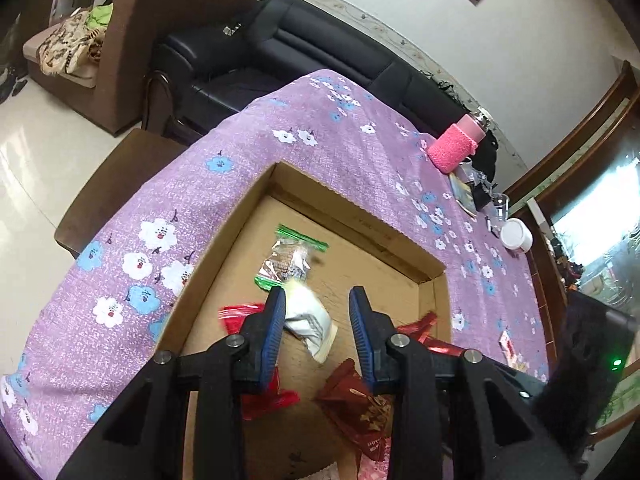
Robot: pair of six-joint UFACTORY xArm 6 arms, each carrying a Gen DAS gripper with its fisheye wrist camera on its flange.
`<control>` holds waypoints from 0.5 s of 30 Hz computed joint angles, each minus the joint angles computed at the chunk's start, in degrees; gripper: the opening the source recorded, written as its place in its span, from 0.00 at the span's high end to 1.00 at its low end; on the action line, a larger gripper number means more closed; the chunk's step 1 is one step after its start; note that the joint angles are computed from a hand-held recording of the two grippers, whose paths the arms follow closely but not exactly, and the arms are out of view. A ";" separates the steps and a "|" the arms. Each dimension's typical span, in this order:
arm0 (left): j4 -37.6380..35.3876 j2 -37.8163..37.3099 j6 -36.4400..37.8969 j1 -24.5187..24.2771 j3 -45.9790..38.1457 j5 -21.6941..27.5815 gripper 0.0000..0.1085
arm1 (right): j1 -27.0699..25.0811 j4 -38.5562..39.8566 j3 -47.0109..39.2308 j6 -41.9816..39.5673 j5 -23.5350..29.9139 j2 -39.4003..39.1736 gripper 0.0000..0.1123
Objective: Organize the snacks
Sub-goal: 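Carry both snacks into the cardboard tray and open both grippers, then move both grippers back toward the last two packets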
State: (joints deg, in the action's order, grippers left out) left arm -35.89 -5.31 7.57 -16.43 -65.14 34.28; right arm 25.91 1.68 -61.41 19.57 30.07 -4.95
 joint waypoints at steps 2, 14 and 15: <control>-1.40 -1.09 1.19 0.00 0.72 -0.20 0.62 | 0.09 -0.71 0.04 0.45 -0.24 0.08 0.65; 5.95 -16.16 -3.23 -6.48 9.42 -10.37 0.15 | -2.79 -10.56 11.74 10.86 -4.12 -16.54 0.52; 9.21 -17.68 -6.43 -7.55 10.45 -11.96 0.08 | -3.36 -11.79 13.33 12.22 -4.14 -18.76 0.52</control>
State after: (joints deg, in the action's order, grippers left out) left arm -26.69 -22.99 1.13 -23.98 -54.69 22.31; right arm 22.55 -10.11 -48.08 31.79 25.93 -23.71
